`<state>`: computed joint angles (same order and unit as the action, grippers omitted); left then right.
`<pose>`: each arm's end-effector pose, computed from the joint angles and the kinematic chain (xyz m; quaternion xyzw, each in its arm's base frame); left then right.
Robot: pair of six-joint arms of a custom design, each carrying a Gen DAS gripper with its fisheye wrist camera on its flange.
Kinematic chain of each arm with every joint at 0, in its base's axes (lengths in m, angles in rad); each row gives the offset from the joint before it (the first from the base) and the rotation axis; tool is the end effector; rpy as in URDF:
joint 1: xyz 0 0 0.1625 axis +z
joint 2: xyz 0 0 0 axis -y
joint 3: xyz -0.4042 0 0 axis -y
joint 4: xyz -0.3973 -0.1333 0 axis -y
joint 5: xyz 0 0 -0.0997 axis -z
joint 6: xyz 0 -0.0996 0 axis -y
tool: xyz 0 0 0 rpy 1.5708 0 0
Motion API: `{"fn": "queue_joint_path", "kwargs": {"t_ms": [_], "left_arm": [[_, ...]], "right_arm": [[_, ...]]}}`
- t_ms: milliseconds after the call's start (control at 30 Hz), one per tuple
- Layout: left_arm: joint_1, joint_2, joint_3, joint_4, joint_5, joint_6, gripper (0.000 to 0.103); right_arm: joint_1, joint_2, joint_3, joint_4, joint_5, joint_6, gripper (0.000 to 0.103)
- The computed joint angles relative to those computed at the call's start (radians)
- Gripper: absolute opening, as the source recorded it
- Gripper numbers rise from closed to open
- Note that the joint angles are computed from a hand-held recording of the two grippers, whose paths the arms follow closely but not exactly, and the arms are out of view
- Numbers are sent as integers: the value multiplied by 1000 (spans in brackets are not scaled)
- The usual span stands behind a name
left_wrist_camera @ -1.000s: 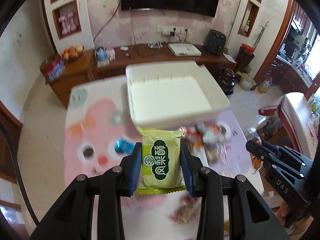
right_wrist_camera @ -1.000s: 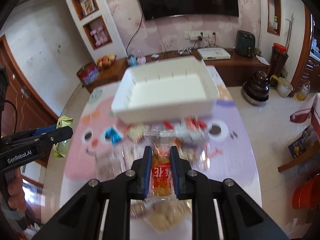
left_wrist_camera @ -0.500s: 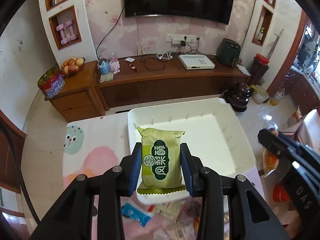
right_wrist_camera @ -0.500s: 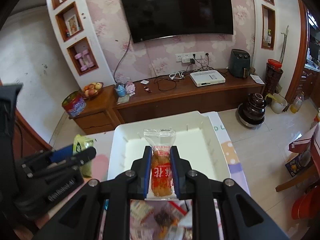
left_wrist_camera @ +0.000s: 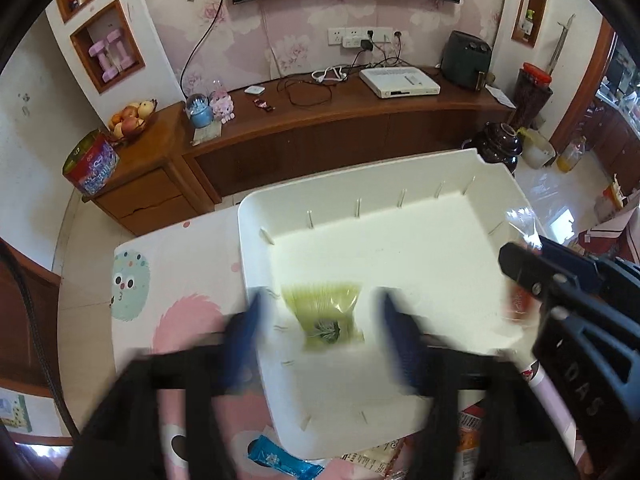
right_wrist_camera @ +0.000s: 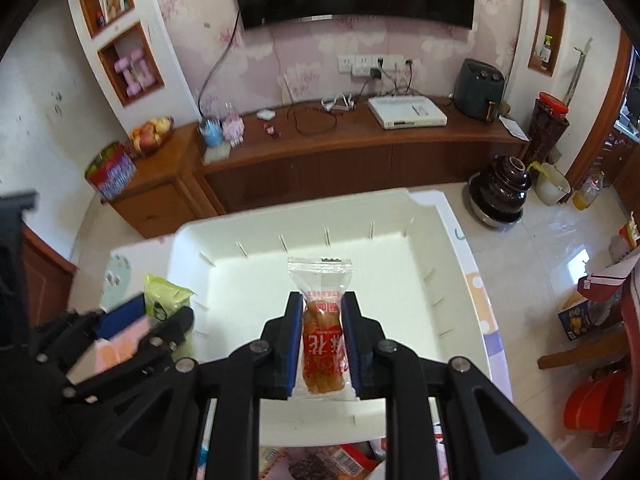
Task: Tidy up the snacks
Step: 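Carry both snacks over the white tray and open both tools to drop them, then withdraw both tools from the tray back toward the snack pile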
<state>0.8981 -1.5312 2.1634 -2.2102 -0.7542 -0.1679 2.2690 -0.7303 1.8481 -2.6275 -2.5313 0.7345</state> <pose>-0.1111 -0.4699 0.2641 0.2278 0.8891 -0.1650 0.3611 0.4067 -0.4042 0.0118 -0.0020 -0.8866 0.2828 0.3661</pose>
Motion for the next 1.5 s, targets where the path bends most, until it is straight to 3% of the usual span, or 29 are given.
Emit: {"fn": "queue_joint_path", "kwargs": {"t_ms": [67,100,200,367,467,667,867,1000,1100,1300,1500], "left_arm": [[4,-7,16,-26,18,7,89],[10,-12,17,-26,8,7,89],[26,-35,10,-2,-38,-18,89],[18,-103,47,-33,-72,-21,89],[-7,-155,82,-43,-54,-24,89],[-63,-261,114,46,-42,-78,89],[-147,-393,141,177,-33,-183,89],[-216,-493,153,305,-33,-287,89],[-281,-571,156,428,-36,-383,89],[-472,-742,160,722,-25,-618,89],[-752,-886,134,1104,-49,-963,89]], "right_arm": [[-2,4,-5,12,0,3,29],[0,4,-5,17,-1,6,39],[16,3,-1,-5,-13,-10,53],[42,-11,2,-23,-4,-33,55],[69,-19,5,-20,-29,-33,57],[131,-38,17,-12,-83,-4,57],[201,-57,59,-98,-121,-20,57],[239,-87,83,-68,-120,31,57],[258,-135,133,-104,-50,45,57],[340,-222,156,197,-92,272,58],[419,-330,197,433,-83,454,58]]}}
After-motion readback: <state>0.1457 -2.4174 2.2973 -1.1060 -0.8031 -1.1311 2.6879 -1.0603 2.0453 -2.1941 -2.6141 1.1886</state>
